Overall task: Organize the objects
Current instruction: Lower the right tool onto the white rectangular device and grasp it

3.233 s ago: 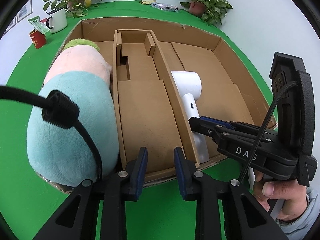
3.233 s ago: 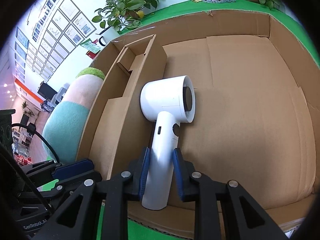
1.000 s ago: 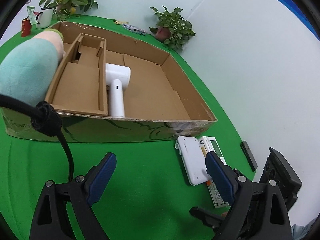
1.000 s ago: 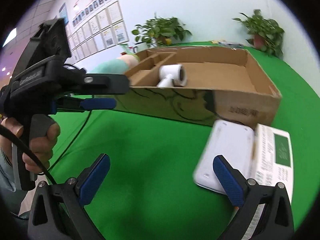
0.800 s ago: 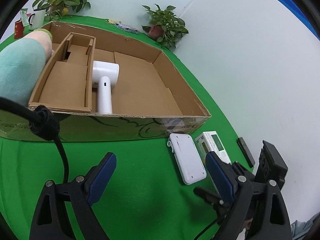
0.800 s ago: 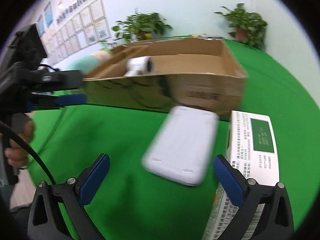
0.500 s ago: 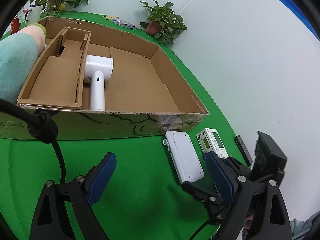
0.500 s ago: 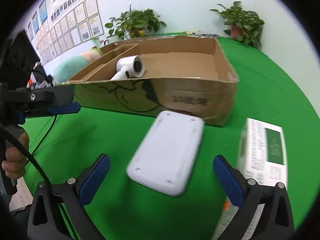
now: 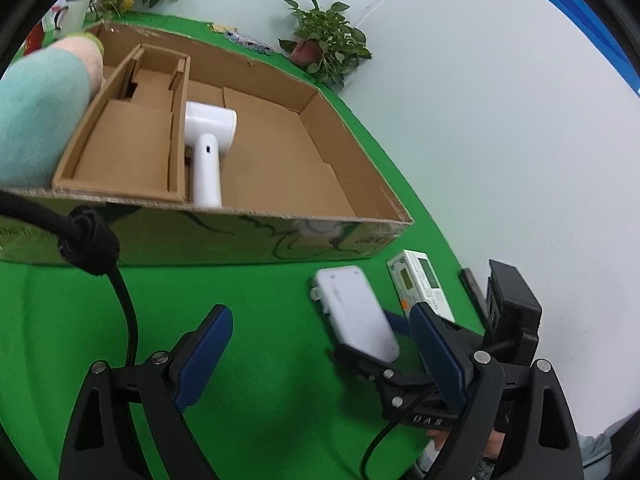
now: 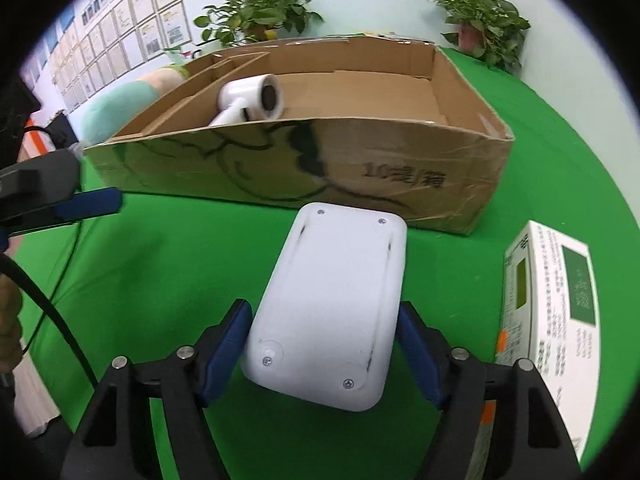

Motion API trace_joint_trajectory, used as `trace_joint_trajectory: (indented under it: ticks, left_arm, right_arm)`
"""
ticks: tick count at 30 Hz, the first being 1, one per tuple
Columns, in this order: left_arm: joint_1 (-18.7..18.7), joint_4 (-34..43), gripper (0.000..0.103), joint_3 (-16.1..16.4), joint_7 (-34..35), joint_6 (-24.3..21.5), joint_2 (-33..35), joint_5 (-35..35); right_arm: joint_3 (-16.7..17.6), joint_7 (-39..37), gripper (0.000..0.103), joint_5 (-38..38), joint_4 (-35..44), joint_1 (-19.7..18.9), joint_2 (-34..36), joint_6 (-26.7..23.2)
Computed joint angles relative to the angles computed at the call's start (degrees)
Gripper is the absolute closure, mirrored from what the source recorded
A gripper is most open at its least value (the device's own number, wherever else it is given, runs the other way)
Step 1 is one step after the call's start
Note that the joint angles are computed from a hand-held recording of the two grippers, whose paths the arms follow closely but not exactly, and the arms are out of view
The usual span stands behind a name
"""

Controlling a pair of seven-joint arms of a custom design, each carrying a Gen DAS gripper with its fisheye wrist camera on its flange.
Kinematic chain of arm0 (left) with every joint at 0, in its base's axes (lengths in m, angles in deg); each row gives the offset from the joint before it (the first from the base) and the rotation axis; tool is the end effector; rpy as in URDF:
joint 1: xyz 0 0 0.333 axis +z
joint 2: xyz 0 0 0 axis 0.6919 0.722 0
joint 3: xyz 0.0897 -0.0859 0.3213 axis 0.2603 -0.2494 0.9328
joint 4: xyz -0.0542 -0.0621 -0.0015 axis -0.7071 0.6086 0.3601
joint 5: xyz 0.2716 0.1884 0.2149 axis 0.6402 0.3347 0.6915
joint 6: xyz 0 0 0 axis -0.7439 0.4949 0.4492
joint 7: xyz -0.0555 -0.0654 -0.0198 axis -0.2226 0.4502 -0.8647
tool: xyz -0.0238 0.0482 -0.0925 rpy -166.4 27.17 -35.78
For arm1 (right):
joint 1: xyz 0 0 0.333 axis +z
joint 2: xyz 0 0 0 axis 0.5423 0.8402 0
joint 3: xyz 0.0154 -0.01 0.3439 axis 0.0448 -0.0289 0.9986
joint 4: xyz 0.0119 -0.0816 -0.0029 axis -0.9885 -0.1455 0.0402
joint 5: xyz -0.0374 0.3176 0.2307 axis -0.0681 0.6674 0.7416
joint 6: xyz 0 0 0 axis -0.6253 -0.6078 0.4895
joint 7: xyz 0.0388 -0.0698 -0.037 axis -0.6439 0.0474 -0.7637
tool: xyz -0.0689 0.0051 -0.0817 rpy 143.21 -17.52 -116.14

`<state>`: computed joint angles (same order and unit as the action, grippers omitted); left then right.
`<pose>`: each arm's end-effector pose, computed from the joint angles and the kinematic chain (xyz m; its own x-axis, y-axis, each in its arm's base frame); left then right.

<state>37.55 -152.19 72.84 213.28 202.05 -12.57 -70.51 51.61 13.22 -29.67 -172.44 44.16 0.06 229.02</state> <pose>0.6059 -0.2010 0.5032 -0.3203 -0.7292 0.6048 -0.8429 -0.0721 -0.5333 0.5645 0.1255 0.4449 0.2002 -0.9751 -0.0953 -0.7935 -0.1043 -0.5996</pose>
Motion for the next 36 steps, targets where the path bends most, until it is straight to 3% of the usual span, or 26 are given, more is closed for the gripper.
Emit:
trace_joint_trajectory:
  ticks: [6, 8, 11, 18, 27, 31, 36]
  left_arm:
    - [1.25, -1.22, 0.014, 0.39, 1.35, -4.74, 0.17, -5.18]
    - [2.08, -1.14, 0.014, 0.71, 1.02, -8.34, 0.77, -6.85]
    - [3.07, -1.50, 0.014, 1.02, 1.53, -12.66, 1.06, -9.48]
    - [2.90, -0.69, 0.014, 1.06, 0.20, -14.63, 2.85, -9.21]
    - [3.17, 0.06, 0.015, 0.60, -0.37, -14.60, 3.83, -8.39]
    - [3.51, -0.52, 0.021, 0.79, -1.06, -14.25, 3.33, -8.35]
    - [3.64, -0.80, 0.028, 0.86, -1.87, -13.84, 3.29, -8.40]
  right_arm:
    - [2.76, -18.87, 0.034, 19.69, -1.63, 2.41, -2.70, -2.40]
    - [2.93, -23.00, 0.033, 23.22, -2.03, 3.91, -3.22, -2.25]
    - [2.87, -22.66, 0.020, 20.92, -3.24, 5.54, -3.53, 1.44]
    - [2.07, -20.84, 0.020, 18.38, -3.50, 6.27, -3.25, 1.29]
    - [2.17, -24.20, 0.020, 23.06, -4.24, 7.02, -3.67, 1.86]
    - [2.13, -15.85, 0.026, 12.66, -5.32, 6.76, -3.52, 3.57]
    - [1.98, -12.60, 0.028, 10.30, -5.70, 6.72, -3.79, 3.88]
